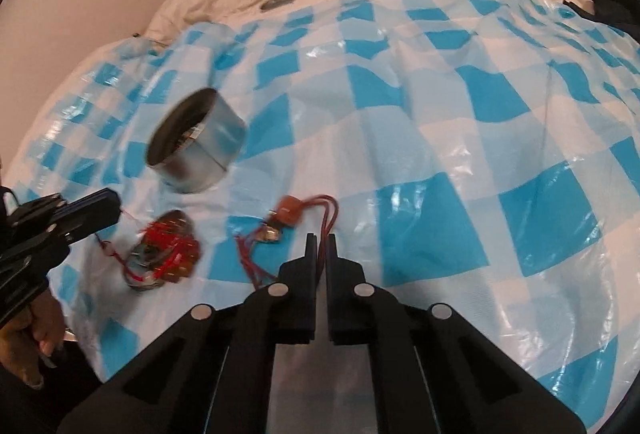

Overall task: Organize jewelry
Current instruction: 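Carry the red pendant over the tin with the right gripper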

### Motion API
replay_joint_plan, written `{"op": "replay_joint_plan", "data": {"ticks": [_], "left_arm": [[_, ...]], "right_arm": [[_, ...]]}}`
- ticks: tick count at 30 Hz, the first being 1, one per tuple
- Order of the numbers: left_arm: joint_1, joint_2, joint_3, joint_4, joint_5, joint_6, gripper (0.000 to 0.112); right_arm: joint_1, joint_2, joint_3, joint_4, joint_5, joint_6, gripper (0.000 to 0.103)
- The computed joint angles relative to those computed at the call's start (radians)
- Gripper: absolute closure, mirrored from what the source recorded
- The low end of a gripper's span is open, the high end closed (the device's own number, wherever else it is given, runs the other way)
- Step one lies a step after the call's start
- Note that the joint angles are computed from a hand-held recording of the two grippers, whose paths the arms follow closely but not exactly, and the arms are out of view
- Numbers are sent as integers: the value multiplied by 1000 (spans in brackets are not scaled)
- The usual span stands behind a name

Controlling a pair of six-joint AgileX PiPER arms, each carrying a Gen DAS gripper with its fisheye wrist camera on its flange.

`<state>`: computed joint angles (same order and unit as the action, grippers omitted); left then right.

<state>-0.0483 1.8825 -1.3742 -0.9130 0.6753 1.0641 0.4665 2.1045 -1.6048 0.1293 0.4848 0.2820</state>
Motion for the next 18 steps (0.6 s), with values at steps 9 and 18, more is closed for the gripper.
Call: {"op": "replay_joint_plan", "data": {"ticks": [9,18], "left_arm": [[71,-25,-34,-95,70,24,109],[95,-15,-64,-80,65,-13,109]], "right_arm": [[11,-70,51,142,-118,-118,100],[26,-102,56,319,-215,-291,100]]}}
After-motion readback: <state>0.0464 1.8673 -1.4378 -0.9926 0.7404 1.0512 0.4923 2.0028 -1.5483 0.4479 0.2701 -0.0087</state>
